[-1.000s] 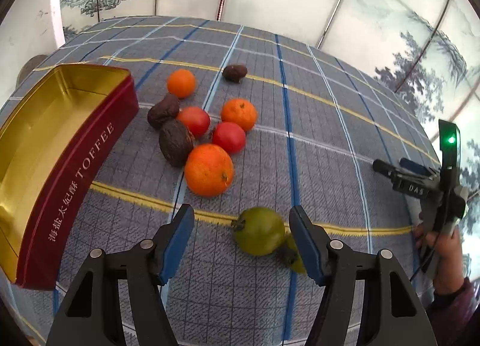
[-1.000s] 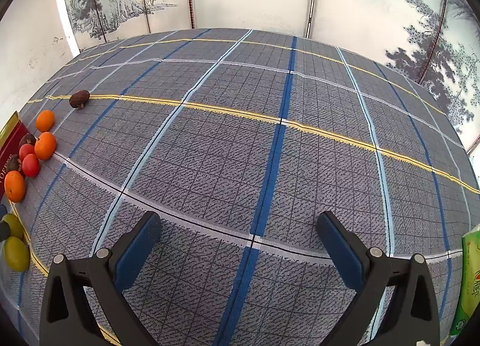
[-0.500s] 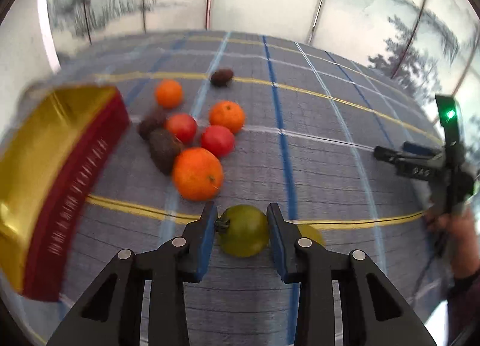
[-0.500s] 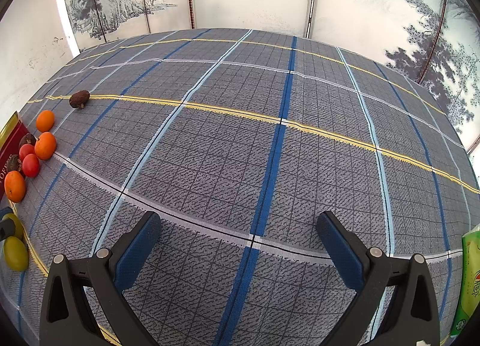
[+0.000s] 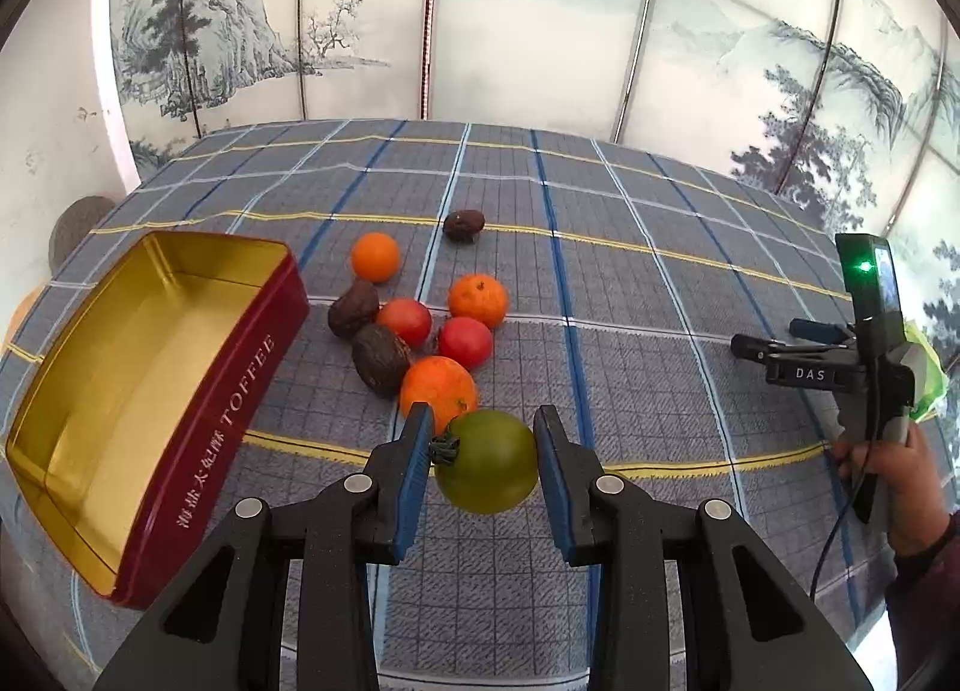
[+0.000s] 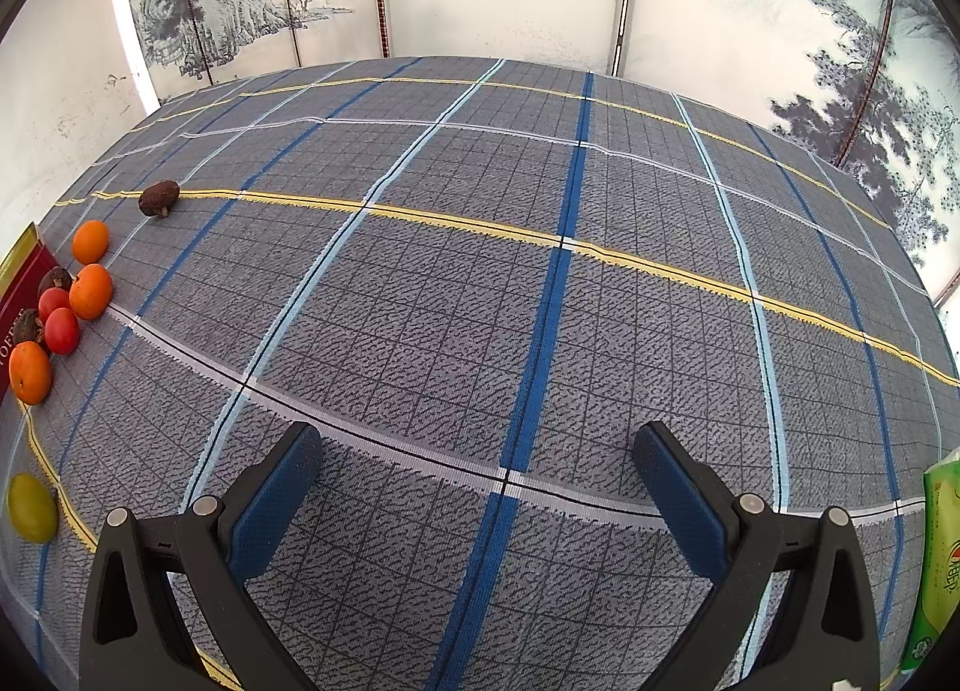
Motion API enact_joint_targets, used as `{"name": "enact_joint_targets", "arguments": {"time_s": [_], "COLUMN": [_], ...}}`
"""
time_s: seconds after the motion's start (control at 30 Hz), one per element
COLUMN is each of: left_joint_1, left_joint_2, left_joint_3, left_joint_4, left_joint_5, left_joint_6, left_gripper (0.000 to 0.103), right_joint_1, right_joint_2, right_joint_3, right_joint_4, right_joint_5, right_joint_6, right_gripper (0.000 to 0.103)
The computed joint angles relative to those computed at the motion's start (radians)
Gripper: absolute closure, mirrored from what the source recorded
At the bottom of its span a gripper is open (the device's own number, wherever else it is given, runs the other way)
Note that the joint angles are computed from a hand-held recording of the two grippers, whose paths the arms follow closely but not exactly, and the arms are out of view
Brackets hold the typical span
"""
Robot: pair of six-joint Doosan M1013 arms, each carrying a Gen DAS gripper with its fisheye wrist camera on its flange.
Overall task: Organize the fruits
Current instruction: 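Carry the lime over the red tin and release it inside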
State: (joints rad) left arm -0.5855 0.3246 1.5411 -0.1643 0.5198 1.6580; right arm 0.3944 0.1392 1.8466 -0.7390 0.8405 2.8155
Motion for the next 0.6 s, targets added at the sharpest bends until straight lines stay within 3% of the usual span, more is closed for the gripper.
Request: {"name": "enact_joint_targets", "arguments": {"time_s": [0.27,0.6], "left_joint_1": [0.016,0.036], "left_joint_2": [0.002,-0.012], "left_joint_3": [0.002,-0.007], "left_joint_4": [-0.008,0.113], "left_joint_5": [0.026,0.014], "left_joint_6": [-0.008,-0.081], "left_gripper": [0.068,0.067], "right_joint_1": [0.000,-0.001], "right_joint_2": [0.000,0.001], "right_joint_3": [0.000,-0.001], "right_joint_4": [0.000,0.001], "right_joint_5": [0.000,0.000], "right_joint_6": [0.000,0.000], "right_gripper": [0.000,0.000]}}
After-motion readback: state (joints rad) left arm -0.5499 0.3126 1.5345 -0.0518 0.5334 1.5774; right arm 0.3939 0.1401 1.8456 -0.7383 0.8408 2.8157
